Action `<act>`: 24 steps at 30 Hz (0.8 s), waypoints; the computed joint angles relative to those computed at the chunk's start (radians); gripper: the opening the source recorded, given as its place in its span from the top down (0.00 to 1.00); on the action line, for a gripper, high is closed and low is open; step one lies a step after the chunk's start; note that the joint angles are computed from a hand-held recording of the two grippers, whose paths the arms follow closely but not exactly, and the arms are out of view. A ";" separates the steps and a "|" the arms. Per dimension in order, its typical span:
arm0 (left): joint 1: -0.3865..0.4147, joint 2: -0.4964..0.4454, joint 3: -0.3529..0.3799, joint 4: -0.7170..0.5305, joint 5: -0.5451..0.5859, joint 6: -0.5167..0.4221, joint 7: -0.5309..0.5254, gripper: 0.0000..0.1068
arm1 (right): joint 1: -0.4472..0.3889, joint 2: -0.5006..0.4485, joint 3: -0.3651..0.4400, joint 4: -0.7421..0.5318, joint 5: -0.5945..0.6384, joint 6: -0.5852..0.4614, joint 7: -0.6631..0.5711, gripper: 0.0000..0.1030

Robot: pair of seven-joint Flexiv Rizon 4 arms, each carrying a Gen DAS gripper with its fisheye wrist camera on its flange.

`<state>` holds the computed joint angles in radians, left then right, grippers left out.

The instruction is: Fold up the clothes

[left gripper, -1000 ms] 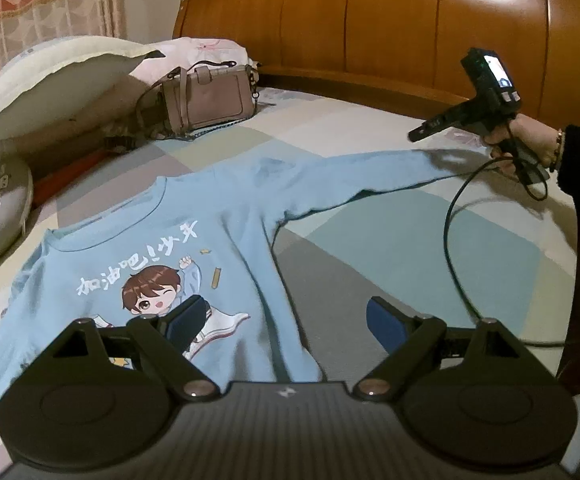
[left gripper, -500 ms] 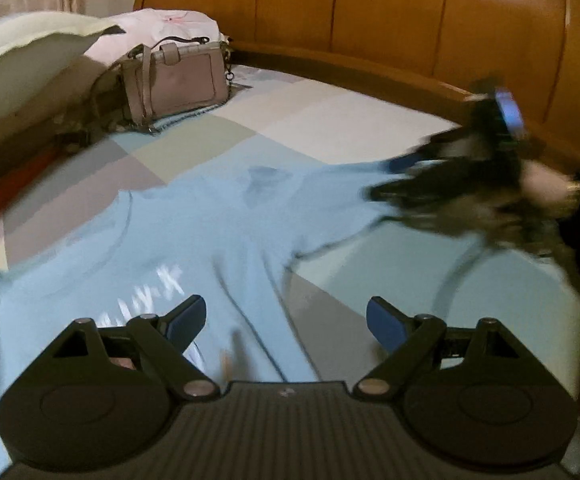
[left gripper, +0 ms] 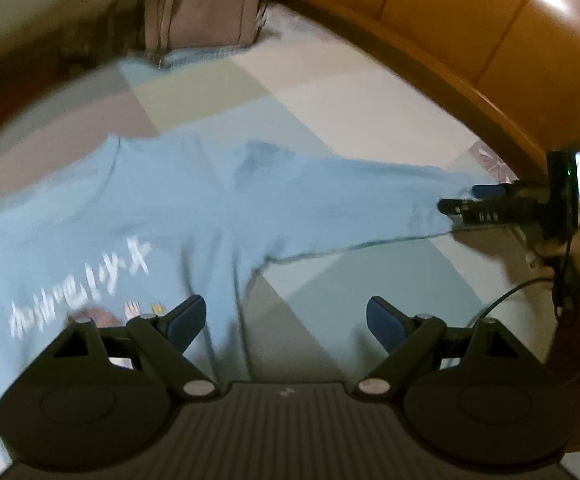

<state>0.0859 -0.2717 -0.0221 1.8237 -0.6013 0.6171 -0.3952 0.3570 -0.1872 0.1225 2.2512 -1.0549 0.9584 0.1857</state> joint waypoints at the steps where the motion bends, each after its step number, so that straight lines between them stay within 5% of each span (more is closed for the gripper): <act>1: -0.006 0.003 0.005 -0.018 0.033 -0.020 -0.031 0.18 | -0.004 0.017 0.011 0.015 0.048 -0.009 -0.019 0.00; 4: -0.027 0.016 0.009 -0.046 0.101 -0.018 -0.075 0.18 | -0.043 0.061 0.002 0.083 0.030 0.096 0.019 0.00; 7: -0.049 0.025 0.008 -0.069 0.146 -0.007 -0.134 0.18 | -0.034 0.047 0.018 0.058 0.100 0.057 -0.057 0.00; 12: -0.070 -0.003 -0.005 -0.121 0.163 -0.005 -0.244 0.18 | -0.010 0.040 0.019 0.043 0.101 0.001 -0.013 0.00; 18: -0.073 -0.113 -0.047 -0.178 0.119 0.053 -0.268 0.19 | -0.005 0.029 0.009 0.048 0.007 -0.013 0.068 0.00; 24: -0.070 -0.260 -0.110 -0.262 0.053 0.081 -0.228 0.20 | 0.009 0.014 0.022 0.013 0.090 -0.069 0.047 0.00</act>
<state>0.0157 -0.5322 -0.1321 1.5613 -0.5485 0.6986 -0.6234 0.3657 -0.1736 0.1449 2.2646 -0.9652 0.8891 0.2331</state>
